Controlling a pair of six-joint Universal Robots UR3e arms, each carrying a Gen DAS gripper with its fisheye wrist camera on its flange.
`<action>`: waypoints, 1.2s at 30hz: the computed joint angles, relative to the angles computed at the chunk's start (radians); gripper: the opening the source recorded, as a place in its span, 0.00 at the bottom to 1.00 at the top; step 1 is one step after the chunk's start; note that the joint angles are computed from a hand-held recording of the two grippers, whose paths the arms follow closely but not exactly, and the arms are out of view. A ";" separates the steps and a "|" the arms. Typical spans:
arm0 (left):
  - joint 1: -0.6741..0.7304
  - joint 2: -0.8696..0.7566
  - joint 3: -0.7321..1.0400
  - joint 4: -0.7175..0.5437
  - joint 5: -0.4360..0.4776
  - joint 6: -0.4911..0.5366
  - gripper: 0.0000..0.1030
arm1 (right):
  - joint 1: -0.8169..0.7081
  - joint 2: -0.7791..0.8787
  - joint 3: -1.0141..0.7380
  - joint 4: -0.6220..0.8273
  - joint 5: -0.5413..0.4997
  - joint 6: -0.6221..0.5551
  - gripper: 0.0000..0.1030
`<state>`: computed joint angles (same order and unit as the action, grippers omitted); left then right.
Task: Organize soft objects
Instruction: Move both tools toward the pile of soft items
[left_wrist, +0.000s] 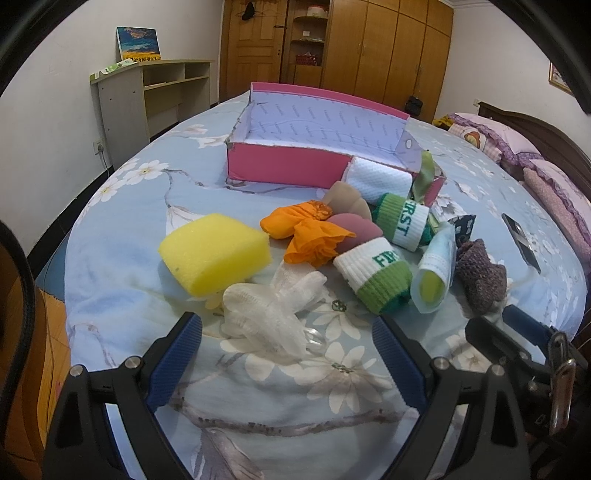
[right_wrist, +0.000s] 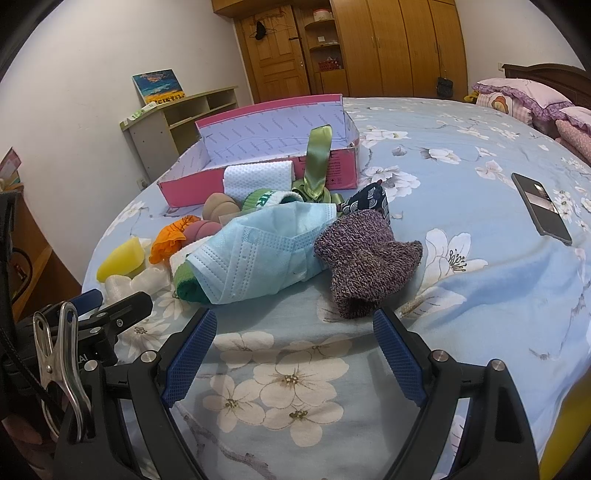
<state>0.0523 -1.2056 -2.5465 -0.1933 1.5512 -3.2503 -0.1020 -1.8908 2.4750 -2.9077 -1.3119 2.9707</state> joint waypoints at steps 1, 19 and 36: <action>-0.001 -0.001 0.000 0.000 0.000 -0.001 0.93 | -0.010 -0.001 0.011 -0.008 0.007 -0.008 0.86; -0.005 0.021 0.012 -0.020 -0.015 0.005 0.93 | -0.029 -0.026 0.019 0.008 0.017 -0.020 0.86; 0.211 0.219 -0.003 -0.198 -0.193 0.133 0.93 | 0.010 -0.005 -0.043 0.033 -0.048 -0.103 0.86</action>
